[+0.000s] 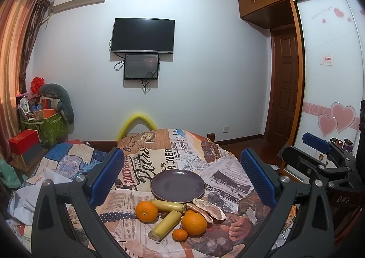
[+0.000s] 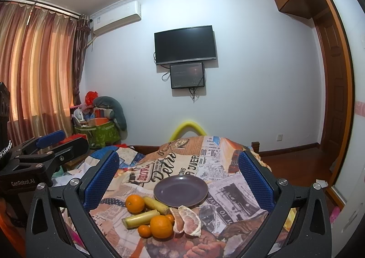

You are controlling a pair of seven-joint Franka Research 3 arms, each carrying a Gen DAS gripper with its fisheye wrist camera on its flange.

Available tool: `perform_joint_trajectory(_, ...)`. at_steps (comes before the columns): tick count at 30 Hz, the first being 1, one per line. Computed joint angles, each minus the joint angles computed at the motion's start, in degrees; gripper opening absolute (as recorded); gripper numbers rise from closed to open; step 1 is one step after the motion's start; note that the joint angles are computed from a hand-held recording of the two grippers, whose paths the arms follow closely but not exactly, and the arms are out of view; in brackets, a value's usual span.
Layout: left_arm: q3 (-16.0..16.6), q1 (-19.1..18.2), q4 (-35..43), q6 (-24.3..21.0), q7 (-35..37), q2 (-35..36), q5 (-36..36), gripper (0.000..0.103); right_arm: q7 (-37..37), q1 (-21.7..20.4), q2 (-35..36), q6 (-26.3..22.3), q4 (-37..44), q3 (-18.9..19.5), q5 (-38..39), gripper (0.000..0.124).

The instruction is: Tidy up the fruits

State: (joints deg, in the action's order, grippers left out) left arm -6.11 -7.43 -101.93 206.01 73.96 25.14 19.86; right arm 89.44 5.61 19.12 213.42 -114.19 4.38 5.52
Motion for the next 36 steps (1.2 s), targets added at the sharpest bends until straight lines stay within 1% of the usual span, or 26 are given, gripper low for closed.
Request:
perform_joint_trajectory(10,0.1,-0.3,-0.1,0.1,0.4,-0.1,-0.3,0.103,0.1,-0.1,0.1,0.3,-0.1,0.0,0.0,0.103)
perform_joint_trajectory(21,0.3,-0.8,0.0,0.3,0.9,0.0,-1.1,0.103,-0.1,0.2,0.0,-0.4,0.2,-0.2,0.9,0.103)
perform_joint_trajectory(36,0.3,-0.8,0.1,0.5,1.1,0.1,-1.4,0.103,0.6,-0.3,0.0,0.2,0.0,-0.1,0.1,0.103)
